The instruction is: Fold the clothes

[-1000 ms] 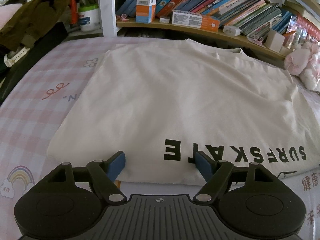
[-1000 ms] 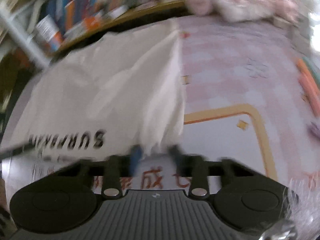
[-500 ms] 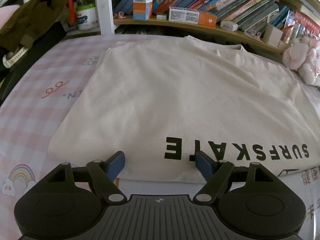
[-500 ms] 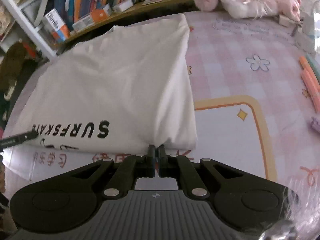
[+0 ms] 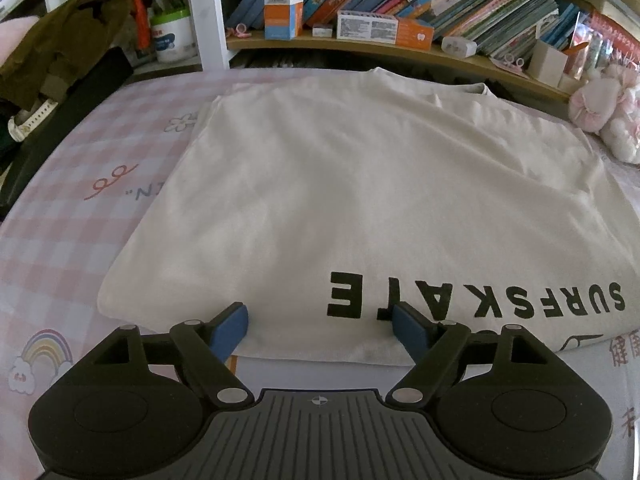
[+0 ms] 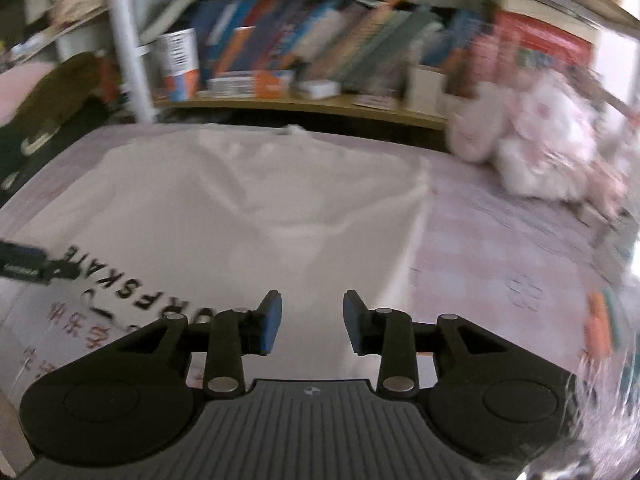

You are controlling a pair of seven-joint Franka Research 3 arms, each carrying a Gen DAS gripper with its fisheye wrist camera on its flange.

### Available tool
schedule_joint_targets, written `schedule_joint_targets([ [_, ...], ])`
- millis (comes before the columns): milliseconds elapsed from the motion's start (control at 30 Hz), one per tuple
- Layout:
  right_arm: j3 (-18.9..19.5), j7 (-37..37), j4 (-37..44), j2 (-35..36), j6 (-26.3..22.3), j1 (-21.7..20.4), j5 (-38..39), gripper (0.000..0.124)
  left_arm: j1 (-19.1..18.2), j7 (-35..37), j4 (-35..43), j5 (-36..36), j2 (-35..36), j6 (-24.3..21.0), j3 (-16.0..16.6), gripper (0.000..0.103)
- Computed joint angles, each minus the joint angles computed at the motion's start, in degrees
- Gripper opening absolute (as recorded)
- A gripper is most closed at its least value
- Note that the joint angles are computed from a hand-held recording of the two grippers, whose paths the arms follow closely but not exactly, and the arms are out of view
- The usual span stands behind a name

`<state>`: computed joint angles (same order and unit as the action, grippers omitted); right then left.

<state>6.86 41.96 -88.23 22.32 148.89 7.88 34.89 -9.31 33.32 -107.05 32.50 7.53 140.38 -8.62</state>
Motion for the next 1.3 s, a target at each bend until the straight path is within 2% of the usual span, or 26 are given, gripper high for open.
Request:
schedule_joint_targets([
  [267,-1.82,5.0,3.31,3.39,-7.38,1.52,-6.65,0.032,-0.43,-1.1,0.66,0.92,0.54,-1.02,0.07,0.082],
  [433,-0.4,-0.31,0.63,2.22,-5.71,0.15,-5.0,0.033,-0.61,-3.73,0.22,1.53,-0.09,-1.81,0.21,0.082],
  [733,-0.24,-3.78,0.13,2.01,-5.51,-0.22,-3.57,0.034,0.42,-12.56,-3.81,2.25,-3.81,-2.16,0.14,0.082],
  [833,-0.28,-4.27,0.14,2.0,-5.63,-0.2,-3.36,0.036,1.22,-16.38,-6.19,0.87,-5.92,-0.99,0.05,0.082],
  [1000,-0.23,-5.07,0.16,1.97,-5.93,-0.32,-2.84,0.038,3.48,-31.95,-12.95,-0.63,-10.92,4.38,0.14,0.078],
  [1167,-0.06,-6.09,-0.4,1.69,-5.56,-0.5,-1.9,0.039,6.54,-47.27,-19.58,-0.03,-14.71,12.1,-0.44,0.077],
  [1300,0.01,-6.63,-1.2,1.31,-4.88,-0.51,-1.12,0.039,8.74,-55.37,-22.18,2.22,-15.78,16.38,-1.11,0.076],
])
